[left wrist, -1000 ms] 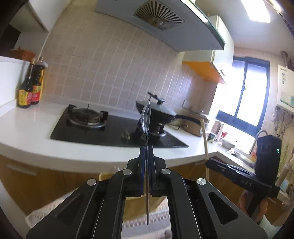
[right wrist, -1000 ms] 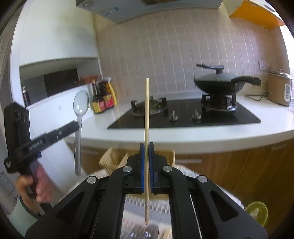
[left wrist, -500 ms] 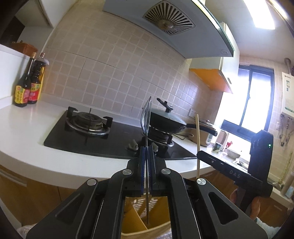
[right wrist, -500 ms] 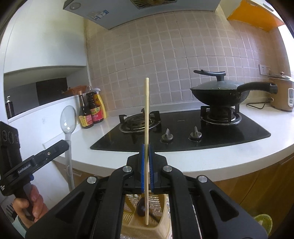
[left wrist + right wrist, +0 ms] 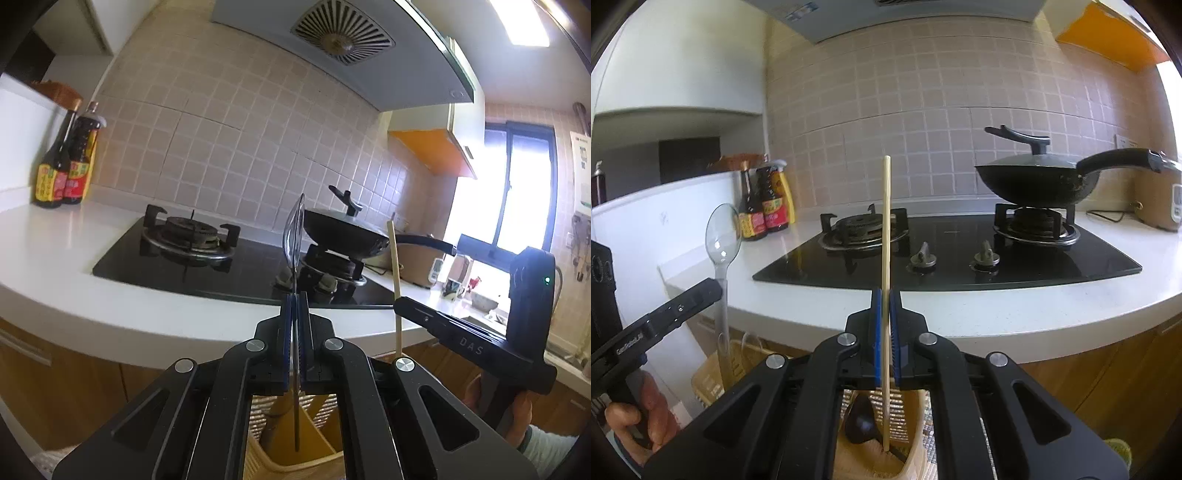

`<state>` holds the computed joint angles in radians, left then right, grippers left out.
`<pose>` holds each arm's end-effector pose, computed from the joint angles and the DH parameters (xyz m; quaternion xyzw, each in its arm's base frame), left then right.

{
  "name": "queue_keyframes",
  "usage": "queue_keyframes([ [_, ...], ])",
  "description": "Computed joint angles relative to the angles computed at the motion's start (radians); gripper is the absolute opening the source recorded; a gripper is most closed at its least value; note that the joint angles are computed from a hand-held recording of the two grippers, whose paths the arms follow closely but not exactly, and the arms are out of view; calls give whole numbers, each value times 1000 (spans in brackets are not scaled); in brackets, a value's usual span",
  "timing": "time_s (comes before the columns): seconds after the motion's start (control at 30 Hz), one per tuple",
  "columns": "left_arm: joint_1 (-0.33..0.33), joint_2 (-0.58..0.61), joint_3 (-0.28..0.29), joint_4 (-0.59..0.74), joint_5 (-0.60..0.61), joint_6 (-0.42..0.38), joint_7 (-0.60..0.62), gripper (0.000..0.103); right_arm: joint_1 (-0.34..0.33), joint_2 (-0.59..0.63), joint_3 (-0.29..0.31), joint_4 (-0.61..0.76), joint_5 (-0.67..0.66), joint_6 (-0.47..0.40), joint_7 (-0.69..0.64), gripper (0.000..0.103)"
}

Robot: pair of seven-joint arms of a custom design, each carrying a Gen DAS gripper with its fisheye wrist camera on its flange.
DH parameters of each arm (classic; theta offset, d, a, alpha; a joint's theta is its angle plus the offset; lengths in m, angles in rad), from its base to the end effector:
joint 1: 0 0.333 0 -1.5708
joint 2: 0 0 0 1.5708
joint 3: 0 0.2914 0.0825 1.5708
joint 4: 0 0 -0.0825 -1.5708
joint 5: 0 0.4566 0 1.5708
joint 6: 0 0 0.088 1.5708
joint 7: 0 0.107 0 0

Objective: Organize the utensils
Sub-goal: 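Carry the clear spoon and chopstick into the yellow basket and open both tools, then grasp a wooden chopstick with the left tool while the right tool grasps a chopstick pair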

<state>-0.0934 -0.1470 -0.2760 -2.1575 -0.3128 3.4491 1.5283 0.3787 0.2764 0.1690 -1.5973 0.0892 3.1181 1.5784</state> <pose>0.5730 -0.1922 0.5796 -0.5410 0.5298 -0.5705 0.3182 0.6508 0.3690 0.5843 -0.6792 0.4439 -0.2453 0.5306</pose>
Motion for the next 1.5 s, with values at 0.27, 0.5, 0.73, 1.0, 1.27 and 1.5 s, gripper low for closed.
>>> queue_keyframes([
  [0.27,-24,-22,37,-46,84,2,-92,8,-167,-55,200,-66,300,-51,-281,9],
  [0.5,-10,-126,27,-135,100,-47,-160,32,-170,-181,202,-187,566,-68,-457,12],
  [0.73,-129,-292,137,-246,183,-134,-248,59,-102,-351,122,-349,606,-107,-413,55],
  [1.0,-95,-492,53,-340,259,-396,-296,64,-115,-523,109,-488,305,-293,-100,55],
  [1.27,-163,-594,99,-386,236,-713,-334,62,-46,-562,37,-517,218,-581,69,55],
  [1.5,-201,-549,135,-361,162,-952,-320,48,28,-562,-45,-551,212,-698,129,38],
])
